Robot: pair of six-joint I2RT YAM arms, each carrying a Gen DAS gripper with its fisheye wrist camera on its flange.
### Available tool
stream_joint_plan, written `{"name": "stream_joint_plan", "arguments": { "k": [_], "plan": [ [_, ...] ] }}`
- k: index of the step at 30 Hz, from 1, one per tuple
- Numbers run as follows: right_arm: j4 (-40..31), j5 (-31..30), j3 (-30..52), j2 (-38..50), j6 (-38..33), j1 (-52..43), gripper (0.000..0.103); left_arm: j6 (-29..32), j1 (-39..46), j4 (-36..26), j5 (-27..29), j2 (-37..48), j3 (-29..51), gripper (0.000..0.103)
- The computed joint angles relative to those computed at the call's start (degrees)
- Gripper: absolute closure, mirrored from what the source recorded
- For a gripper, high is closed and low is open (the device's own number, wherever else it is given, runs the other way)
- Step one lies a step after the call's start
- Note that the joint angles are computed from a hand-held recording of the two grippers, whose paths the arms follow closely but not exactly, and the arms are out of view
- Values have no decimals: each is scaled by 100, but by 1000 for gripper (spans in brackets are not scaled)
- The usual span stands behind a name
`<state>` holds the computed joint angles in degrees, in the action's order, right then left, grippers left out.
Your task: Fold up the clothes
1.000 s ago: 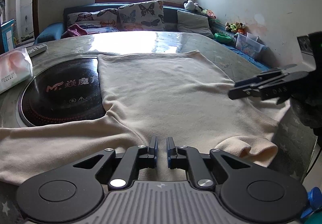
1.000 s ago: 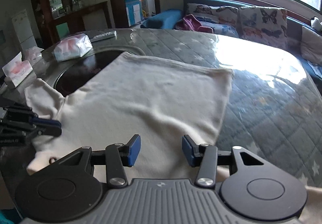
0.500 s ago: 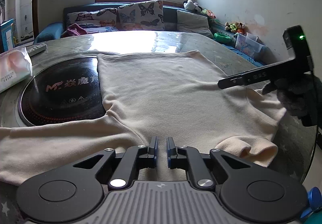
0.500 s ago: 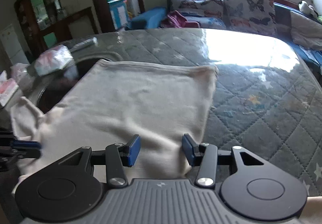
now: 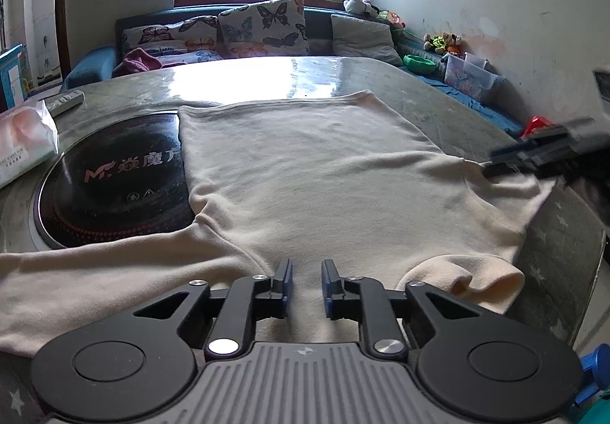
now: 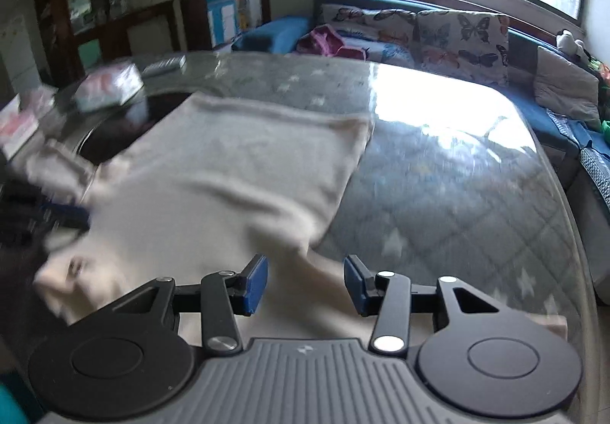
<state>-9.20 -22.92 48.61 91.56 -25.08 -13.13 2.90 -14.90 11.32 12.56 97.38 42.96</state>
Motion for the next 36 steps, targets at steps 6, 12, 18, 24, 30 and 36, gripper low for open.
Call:
{"name": "stream_joint_plan", "arguments": {
  "k": [6,12,18,24,30,36],
  "plan": [
    [161,202,-737,-429,-375,-222,57,-57,-266,-80,-139,7,205,84],
    [375,348,-869,-522,-393,-611,56,-108,-812,-87,-156,217,648,80],
    [572,435,-843,-409,-313,-1148,56,-134,-1398,-143,-103,723,1196,80],
    [787,550,-769,-218,-185,-1599,57,-29,-1794,-196,-66,1092,1472,80],
    [933,529,-674,-83,-27,-2063,57,54,-1902,-297,-117,1256,1594,80],
    [1165,480,-628,104,367,-2283,57,29,-1879,-291,-170,1228,1595,77]
  ]
}}
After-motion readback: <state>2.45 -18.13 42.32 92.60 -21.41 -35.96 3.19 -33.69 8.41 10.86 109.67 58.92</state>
